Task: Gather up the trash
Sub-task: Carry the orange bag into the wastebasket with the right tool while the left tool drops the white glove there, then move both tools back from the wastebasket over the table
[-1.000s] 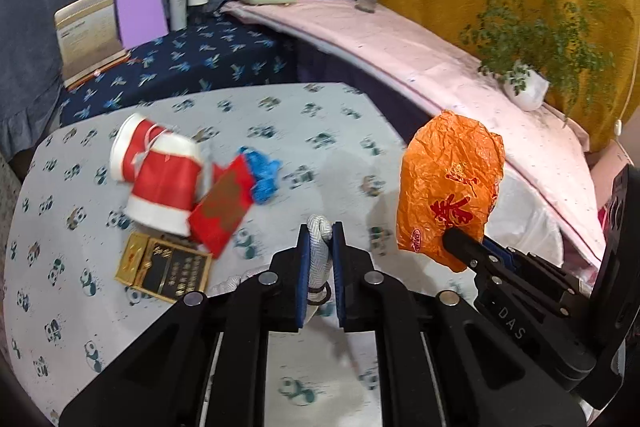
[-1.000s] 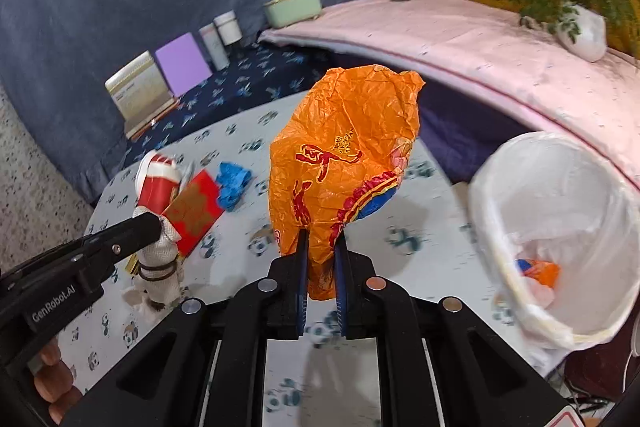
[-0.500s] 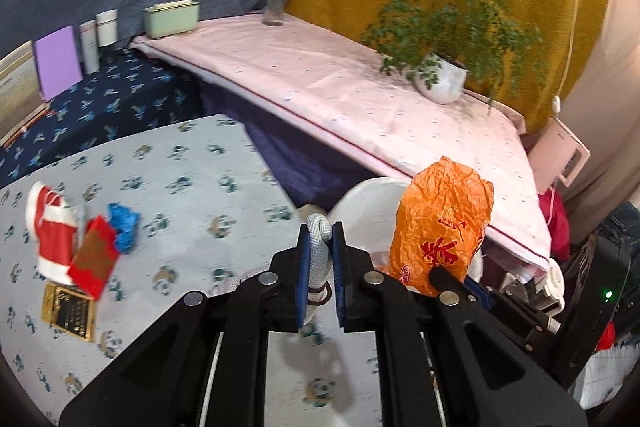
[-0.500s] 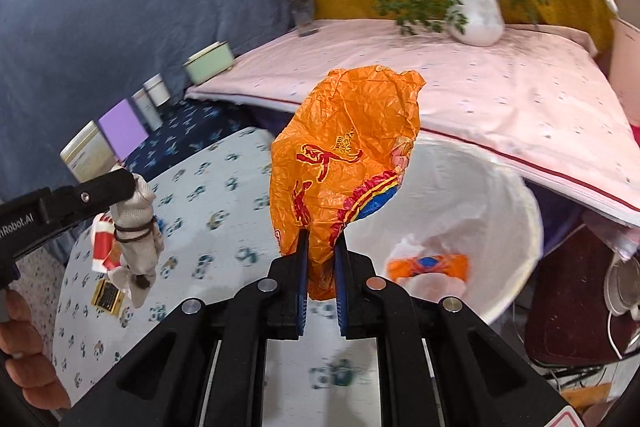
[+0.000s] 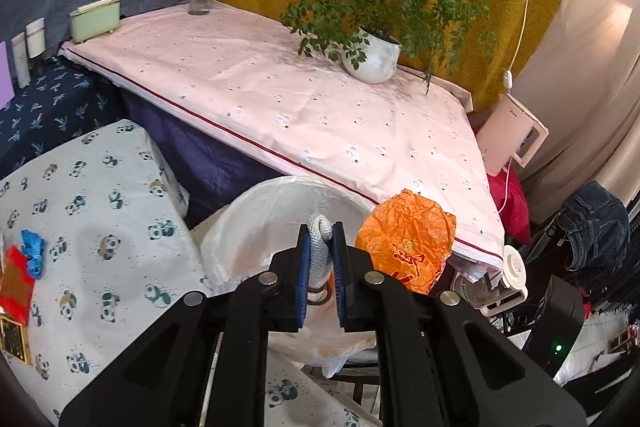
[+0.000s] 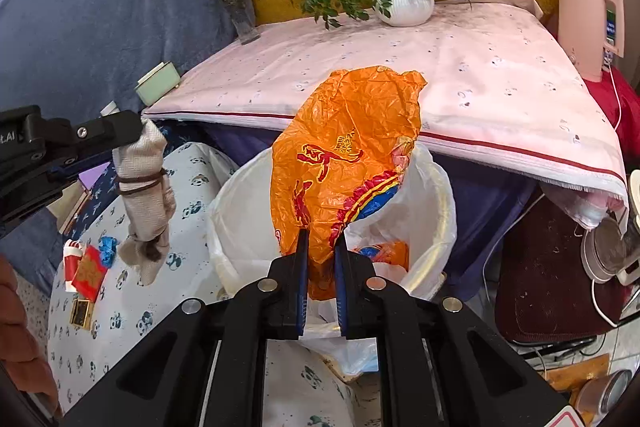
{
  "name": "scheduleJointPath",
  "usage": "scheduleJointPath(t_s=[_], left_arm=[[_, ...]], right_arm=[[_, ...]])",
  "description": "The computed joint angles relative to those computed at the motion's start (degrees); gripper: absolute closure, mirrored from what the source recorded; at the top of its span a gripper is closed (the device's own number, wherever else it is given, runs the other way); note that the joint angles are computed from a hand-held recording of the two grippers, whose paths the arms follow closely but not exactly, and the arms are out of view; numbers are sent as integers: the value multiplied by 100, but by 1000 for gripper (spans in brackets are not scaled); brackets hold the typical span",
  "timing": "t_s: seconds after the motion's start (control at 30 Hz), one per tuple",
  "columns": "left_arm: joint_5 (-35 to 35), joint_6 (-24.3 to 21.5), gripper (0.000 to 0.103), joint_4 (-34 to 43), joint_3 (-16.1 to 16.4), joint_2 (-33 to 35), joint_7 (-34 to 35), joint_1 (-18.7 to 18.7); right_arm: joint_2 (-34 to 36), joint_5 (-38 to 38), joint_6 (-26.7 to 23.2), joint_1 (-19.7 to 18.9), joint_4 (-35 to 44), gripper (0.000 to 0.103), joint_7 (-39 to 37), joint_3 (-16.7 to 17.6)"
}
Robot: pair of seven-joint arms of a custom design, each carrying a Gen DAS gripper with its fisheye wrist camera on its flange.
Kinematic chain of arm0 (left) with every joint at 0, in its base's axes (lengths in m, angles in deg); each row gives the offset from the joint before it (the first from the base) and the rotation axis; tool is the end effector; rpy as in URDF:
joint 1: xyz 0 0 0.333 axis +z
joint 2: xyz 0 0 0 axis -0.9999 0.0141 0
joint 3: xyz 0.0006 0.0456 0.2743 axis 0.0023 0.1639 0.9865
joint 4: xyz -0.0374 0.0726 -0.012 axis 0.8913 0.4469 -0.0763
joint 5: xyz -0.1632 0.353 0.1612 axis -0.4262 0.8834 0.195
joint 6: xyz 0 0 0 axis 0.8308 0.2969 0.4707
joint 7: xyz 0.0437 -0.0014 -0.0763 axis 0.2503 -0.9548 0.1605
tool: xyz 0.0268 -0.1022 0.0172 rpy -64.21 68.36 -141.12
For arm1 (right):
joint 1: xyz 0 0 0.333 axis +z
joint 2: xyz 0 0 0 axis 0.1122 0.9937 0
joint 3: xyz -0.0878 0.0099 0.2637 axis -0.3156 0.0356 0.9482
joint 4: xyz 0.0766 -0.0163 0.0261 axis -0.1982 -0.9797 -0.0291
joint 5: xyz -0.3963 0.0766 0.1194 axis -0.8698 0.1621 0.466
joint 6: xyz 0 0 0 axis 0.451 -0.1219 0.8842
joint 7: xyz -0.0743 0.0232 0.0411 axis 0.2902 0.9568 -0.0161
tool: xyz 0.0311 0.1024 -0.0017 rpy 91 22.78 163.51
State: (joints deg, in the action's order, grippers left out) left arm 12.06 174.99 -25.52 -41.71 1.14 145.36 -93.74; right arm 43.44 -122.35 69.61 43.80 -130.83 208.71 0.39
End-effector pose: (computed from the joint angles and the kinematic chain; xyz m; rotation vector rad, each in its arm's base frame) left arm 0.6591 -0.1977 0.5419 -1.7178 2.0447 -1.1581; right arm 0.6102 0.4202 0.4466 -1.5118 1.8122 -0.4868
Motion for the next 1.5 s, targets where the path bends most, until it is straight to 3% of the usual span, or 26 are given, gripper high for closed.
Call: scheduleJointPath(t_s=[0.23, 0.37, 0.67, 1.5], left_arm=[[24, -225, 89, 394, -90, 391, -58, 1], [337, -46, 62, 363, -22, 421, -375, -68], [907, 54, 52, 111, 79, 304, -853, -26], [1313, 573, 51, -1295, 492, -689, -1696, 216]], right_arm=[[-6, 99, 39, -75, -89, 92, -50, 8], [110, 271, -27, -118, 52, 89, -216, 56], [357, 603, -90, -78, 348, 88, -534, 45], [707, 761, -308, 212, 1095, 81, -1089, 51]])
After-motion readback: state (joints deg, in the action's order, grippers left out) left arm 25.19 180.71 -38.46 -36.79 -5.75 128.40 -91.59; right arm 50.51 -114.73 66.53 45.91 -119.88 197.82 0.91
